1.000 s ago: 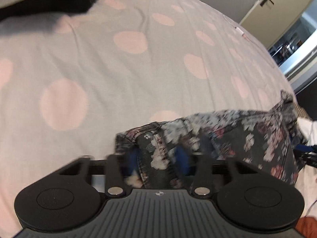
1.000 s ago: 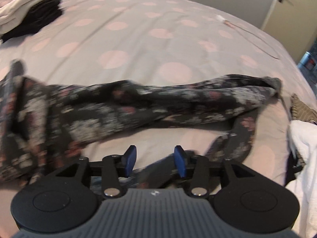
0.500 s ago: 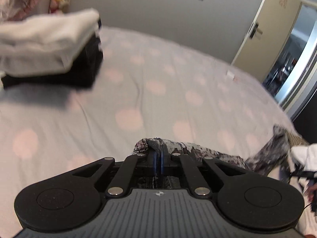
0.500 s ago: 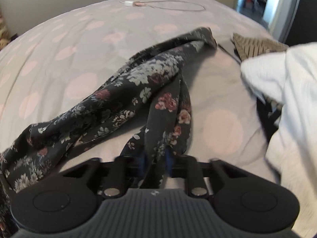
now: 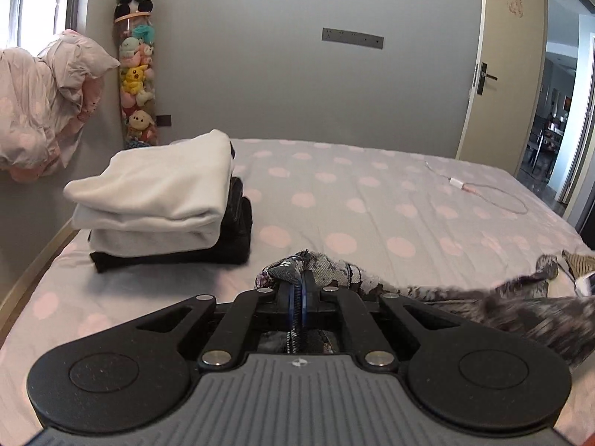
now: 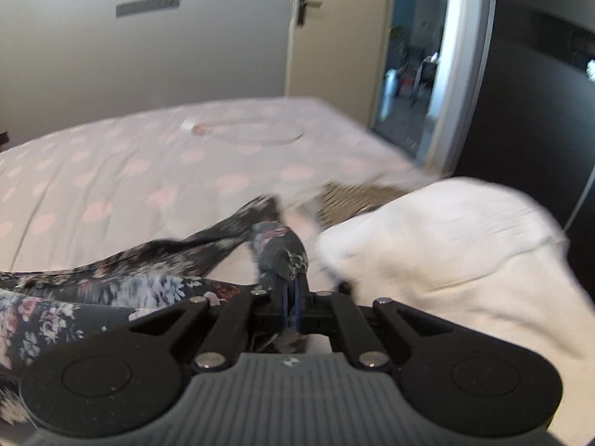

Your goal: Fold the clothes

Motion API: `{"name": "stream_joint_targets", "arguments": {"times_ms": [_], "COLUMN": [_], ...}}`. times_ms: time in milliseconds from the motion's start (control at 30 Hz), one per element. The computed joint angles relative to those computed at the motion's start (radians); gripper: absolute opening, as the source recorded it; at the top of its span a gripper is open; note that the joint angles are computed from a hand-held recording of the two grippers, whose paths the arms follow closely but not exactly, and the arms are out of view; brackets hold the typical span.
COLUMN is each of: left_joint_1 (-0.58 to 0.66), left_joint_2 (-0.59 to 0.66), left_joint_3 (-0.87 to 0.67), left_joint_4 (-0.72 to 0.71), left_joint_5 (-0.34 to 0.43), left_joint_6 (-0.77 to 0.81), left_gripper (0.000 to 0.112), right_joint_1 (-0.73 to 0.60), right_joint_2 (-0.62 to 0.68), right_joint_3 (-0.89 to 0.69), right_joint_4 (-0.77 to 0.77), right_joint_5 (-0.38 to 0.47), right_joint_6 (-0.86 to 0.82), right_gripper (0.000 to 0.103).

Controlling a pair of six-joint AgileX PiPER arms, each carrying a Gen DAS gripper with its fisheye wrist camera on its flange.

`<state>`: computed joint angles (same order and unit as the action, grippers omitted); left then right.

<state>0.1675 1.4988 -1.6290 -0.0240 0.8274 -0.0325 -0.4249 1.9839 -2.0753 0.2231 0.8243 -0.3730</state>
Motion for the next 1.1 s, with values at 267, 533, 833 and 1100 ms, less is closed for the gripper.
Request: {"name": "stream_joint_targets", "arguments": {"times_ms": [267, 533, 833, 1100], "left_joint_1": [-0.037, -0.082, -0.120, -0.216], "left_joint_2": [-0.048, -0.088, 0.006, -0.120], "left_joint_3": [0.116, 0.212, 0.181, 0.212], "left_joint_4": [0.015, 0.072, 0.159, 0.216], "left_joint_5": [0.190, 0.215, 0.275, 0.316], "left_joint_6": [0.129, 0.106, 0.044, 0.192], "left_gripper": [0.005, 0.005, 0.021, 0.049], "right_joint_1": [-0.133, -0.159, -0.105, -0.125], "right_joint_2": [-0.094, -0.155, -0.117, -0.163], "right_joint_3": [0.139, 0.315, 0.263, 0.257], "right_joint_4": [0.028, 0.046, -0.012, 0.046], "right_joint_5": [0.091, 0.017, 0.010, 0.027], "right_joint_6": [-0.081, -0.137, -0.105, -0.267], "right_gripper": [0.004, 0.004, 0.008, 0.042]}}
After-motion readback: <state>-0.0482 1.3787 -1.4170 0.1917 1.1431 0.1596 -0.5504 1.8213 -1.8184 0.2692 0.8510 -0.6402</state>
